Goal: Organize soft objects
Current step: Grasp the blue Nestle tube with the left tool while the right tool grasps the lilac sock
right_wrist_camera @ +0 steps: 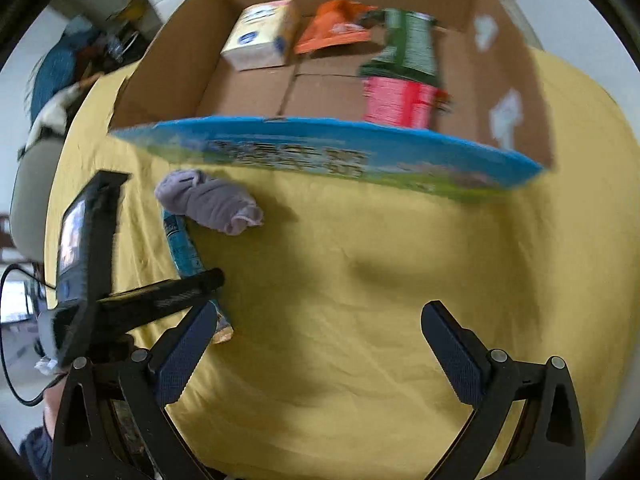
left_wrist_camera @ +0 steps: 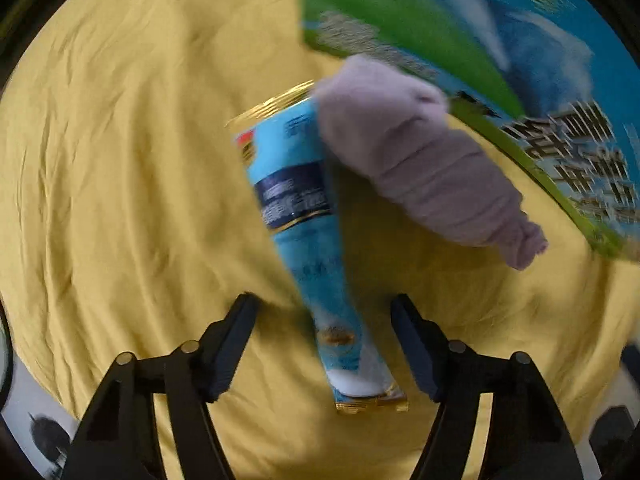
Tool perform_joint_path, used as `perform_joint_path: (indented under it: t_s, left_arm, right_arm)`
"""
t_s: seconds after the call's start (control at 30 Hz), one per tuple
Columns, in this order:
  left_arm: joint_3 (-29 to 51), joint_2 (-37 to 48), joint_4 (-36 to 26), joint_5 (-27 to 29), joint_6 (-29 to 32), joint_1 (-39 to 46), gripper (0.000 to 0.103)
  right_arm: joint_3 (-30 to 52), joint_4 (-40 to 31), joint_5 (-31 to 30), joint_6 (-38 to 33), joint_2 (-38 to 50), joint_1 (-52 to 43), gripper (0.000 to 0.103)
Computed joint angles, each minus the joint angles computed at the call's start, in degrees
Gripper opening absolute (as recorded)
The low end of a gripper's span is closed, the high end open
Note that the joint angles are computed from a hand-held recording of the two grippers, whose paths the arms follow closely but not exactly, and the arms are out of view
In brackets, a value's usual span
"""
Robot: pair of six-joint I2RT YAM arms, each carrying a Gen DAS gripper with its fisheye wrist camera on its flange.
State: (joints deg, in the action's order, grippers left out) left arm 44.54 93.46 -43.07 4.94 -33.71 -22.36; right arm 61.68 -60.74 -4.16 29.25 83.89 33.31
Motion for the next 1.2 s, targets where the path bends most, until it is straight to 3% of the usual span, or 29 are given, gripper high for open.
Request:
perform_joint_path:
  t_s: [0.07,0.17,0.33,0.43,0.5,0.67,0.7,0.73,0.8,0.87,0.97,1.13,1.2]
  left_arm:
    - [-1.11,-1.99,0.21,-0.95,0.75,-0.31,0.029]
    - [-4.44,-5.5,0.26,0.39,2.88,3.02,0.02]
    - [-10.74,-12.37,-0.23,-0.62,6.94,10.62,0.019]
    - [-13.9,-14.65,0.31,-0.38,9.04,14.95,0.019]
    - [-15.25,-15.91,0.77,0.19,10.04,16.55,0.019]
    - [-17.25,-17.79,1.12,0.25,12.06,18.56,0.019]
    - [-17.47,-17.75,1.43,0.23,11.9,18.34,0.019]
    - [-16.31,-15.54,2.48,0.33,11.65,18.1,0.019]
    - [-16.06,-15.01,2.52,0.31,11.83,18.03,0.02]
    - [-16.93,-15.85,2.5,0.27,12.92,18.84,0.02]
    - [-14.48,-16.44,-0.82,-0.59,17.18,22.03,0.019]
    - [-14.39,-17.59,-2.03,-1.37,13.19,13.8,0.019]
    - [-14.15,-16.14,-1.12,-1.82,11.11,9.43,0.019]
  right_arm:
    - [1.21,1.63,0.1,-1.99,3.11,1.26,0.103]
    - [4.35,3.6,-0.18,-4.36,8.06,2.71,0.103]
    - [11.99,5.83,-0.97,-7.98,17.36,5.24,0.102]
    - [15.81,6.65,-0.45,-10.1,22.19,7.24,0.092]
    - [19.07,6.19,0.9,-11.05,26.38,8.89,0.085]
    - [24.24,5.8,7.89,-12.35,34.61,12.4,0.085]
    - [25.25,5.67,8.61,-12.65,36.51,12.62,0.079]
    - [26.17,5.15,9.09,-12.6,38.19,12.69,0.06]
    - [27.71,3.5,10.42,-12.06,41.04,12.84,0.055]
    - [27.25,2.98,9.65,-10.78,40.58,12.43,0.052]
    - [22.52,1.96,2.35,-4.95,36.74,9.74,0.051]
    - [5.25,6.36,-11.38,5.71,23.6,3.9,0.051]
    - [-0.13,8.01,-12.94,8.4,19.31,2.58,0.052]
